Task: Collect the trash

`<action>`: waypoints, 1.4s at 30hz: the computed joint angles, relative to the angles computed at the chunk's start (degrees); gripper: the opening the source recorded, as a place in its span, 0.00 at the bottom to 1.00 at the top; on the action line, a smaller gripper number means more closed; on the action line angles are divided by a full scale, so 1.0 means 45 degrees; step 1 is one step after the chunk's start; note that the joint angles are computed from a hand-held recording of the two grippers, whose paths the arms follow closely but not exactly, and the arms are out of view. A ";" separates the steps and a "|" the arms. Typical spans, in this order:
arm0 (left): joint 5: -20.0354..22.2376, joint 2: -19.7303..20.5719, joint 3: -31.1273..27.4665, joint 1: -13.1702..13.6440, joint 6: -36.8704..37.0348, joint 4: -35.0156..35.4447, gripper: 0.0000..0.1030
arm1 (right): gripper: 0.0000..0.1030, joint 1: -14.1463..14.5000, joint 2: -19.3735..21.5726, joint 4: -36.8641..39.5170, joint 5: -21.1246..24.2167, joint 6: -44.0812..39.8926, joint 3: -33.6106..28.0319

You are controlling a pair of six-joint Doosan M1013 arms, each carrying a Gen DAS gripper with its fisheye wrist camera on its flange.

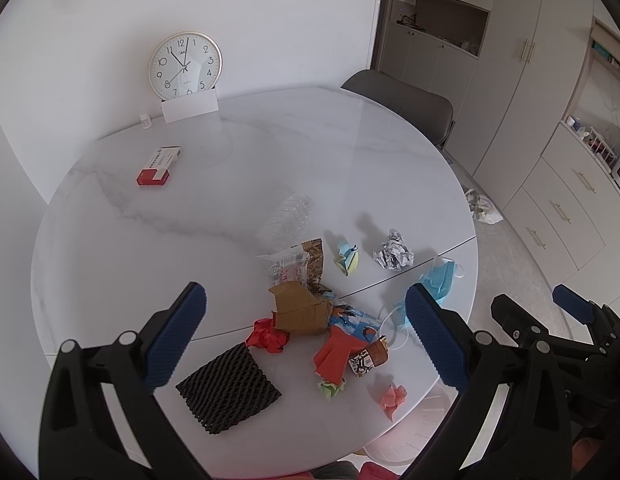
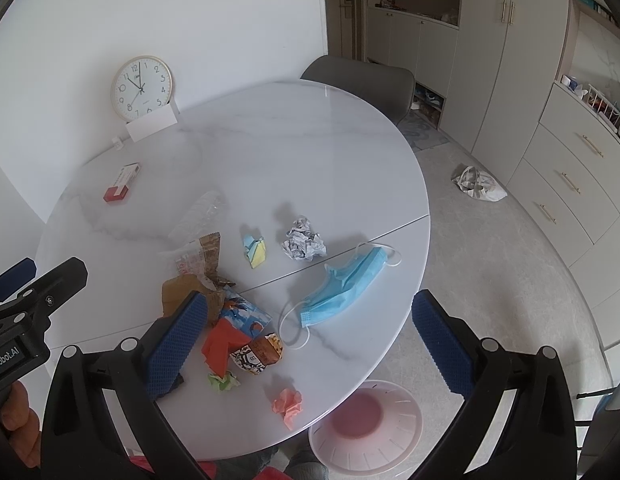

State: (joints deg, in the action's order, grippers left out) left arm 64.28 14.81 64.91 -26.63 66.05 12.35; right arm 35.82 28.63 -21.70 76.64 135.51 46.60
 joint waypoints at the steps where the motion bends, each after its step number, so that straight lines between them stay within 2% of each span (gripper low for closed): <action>1: -0.0006 -0.0003 0.0003 0.0005 0.0003 -0.0015 0.92 | 0.98 0.0001 0.0017 -0.0008 0.0047 -0.0003 -0.0031; 15: 0.0002 -0.0046 0.0063 0.0069 0.0153 -0.0111 0.92 | 0.98 0.0049 -0.0090 -0.0086 0.0010 0.0101 0.0176; 19: -0.0224 -0.0133 0.0324 0.0202 0.0655 -0.0382 0.92 | 0.98 -0.0016 -0.0198 -0.0029 -0.0056 0.0217 0.0444; 24: -0.1243 -0.0513 0.1376 0.0660 0.2263 -0.1231 0.92 | 0.98 -0.0219 -0.0324 0.0588 -0.0249 0.0075 0.0977; 28: -0.2156 -0.0877 0.2640 0.1396 0.4244 -0.2724 0.92 | 0.98 -0.0286 -0.0284 0.1156 -0.0221 -0.0282 0.1270; 31: -0.1723 -0.0810 0.3238 0.1878 0.5339 -0.3205 0.92 | 0.98 -0.0291 -0.0129 0.1457 0.0060 -0.0570 0.1311; 33: -0.1404 -0.0731 0.3560 0.2289 0.6669 -0.4030 0.92 | 0.98 -0.0313 -0.0037 0.1741 0.0189 -0.0725 0.1362; 39: -0.0930 -0.0310 0.4108 0.2985 0.9914 -0.5162 0.92 | 0.98 -0.0400 0.0254 0.2508 0.0509 -0.0830 0.1373; 42: -0.0528 0.0127 0.3922 0.3259 1.1192 -0.5661 0.82 | 0.98 -0.0398 0.0412 0.2554 0.0758 -0.0746 0.1184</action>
State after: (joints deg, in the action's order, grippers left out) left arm 61.90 15.38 82.56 -11.96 116.41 -13.13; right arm 34.03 30.48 -10.21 80.04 132.16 51.92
